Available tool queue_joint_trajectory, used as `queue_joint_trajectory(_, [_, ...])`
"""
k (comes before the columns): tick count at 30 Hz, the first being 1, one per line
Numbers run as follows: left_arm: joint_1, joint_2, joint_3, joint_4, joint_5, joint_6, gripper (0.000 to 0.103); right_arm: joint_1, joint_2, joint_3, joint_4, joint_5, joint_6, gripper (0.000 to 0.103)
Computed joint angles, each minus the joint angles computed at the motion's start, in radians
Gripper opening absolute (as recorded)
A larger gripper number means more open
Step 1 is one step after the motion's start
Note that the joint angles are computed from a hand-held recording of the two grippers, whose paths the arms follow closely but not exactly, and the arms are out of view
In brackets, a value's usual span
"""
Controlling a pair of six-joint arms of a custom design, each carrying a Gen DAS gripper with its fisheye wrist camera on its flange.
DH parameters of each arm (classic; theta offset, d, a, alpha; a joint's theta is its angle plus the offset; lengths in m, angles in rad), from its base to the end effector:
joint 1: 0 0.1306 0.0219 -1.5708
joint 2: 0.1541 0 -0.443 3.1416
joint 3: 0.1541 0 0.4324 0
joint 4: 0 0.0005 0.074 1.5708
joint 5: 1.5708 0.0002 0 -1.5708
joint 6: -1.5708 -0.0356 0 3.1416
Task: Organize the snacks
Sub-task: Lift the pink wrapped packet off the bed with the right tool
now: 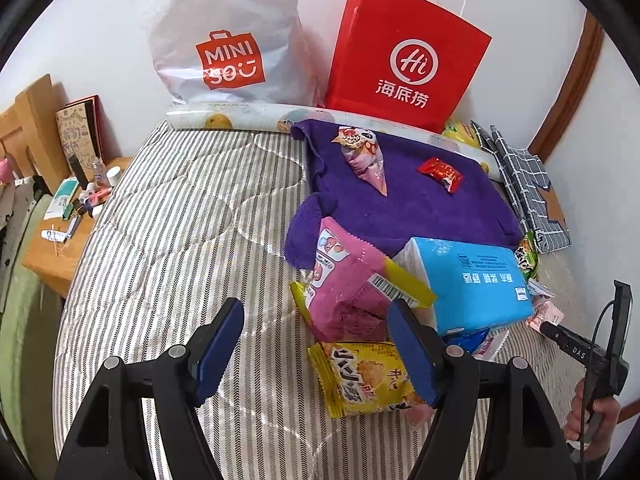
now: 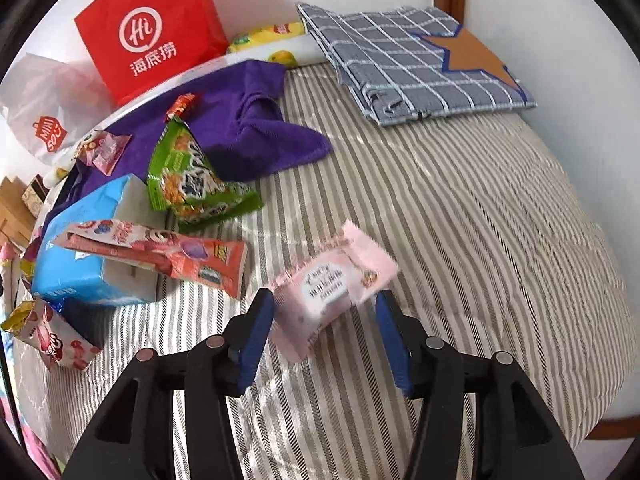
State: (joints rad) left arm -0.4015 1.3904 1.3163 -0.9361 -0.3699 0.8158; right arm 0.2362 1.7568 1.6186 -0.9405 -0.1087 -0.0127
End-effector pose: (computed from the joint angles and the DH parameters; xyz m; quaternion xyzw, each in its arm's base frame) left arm 0.4635 -0.1833 0.4505 -0.2441 0.9139 -0.0105 0.3241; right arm 0.6306 0.1552 0.3922 -0.1211 0.9609 0.0825 0.2348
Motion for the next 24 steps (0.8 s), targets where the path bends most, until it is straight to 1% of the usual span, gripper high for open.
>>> queue_joint_trajectory(2, [0.002, 0.004, 0.002, 0.000, 0.003, -0.007, 0.072, -0.003, -0.008, -0.009, 0.008, -0.009, -0.019, 0.053])
queue_joint_trajectory(5, [0.007, 0.011, 0.005, 0.006, 0.015, -0.013, 0.072, -0.007, -0.010, -0.011, 0.022, -0.048, -0.053, 0.054])
queue_joint_trajectory(12, [0.018, 0.010, 0.004, 0.007, 0.022, -0.017, 0.072, 0.007, 0.032, 0.042, 0.007, -0.030, -0.071, 0.054])
queue_joint_trajectory(14, [0.022, 0.007, 0.002, 0.010, 0.023, -0.012, 0.072, 0.016, 0.052, 0.064, -0.007, -0.010, -0.057, 0.054])
queue_joint_trajectory(17, [0.026, 0.007, 0.001, 0.014, 0.030, -0.013, 0.072, 0.027, 0.069, 0.078, 0.000, 0.023, -0.042, 0.054])
queue_joint_trajectory(20, [0.027, 0.012, 0.004, 0.014, 0.035, -0.018, 0.072, 0.038, 0.079, 0.084, 0.020, 0.066, -0.027, 0.054])
queue_joint_trajectory(22, [0.027, 0.015, 0.006, 0.014, 0.036, -0.021, 0.072, 0.041, 0.083, 0.083, 0.040, 0.077, -0.020, 0.054])
queue_joint_trajectory(24, [0.026, 0.018, 0.008, 0.016, 0.037, -0.022, 0.072, 0.043, 0.078, 0.067, 0.077, 0.088, -0.002, 0.053])
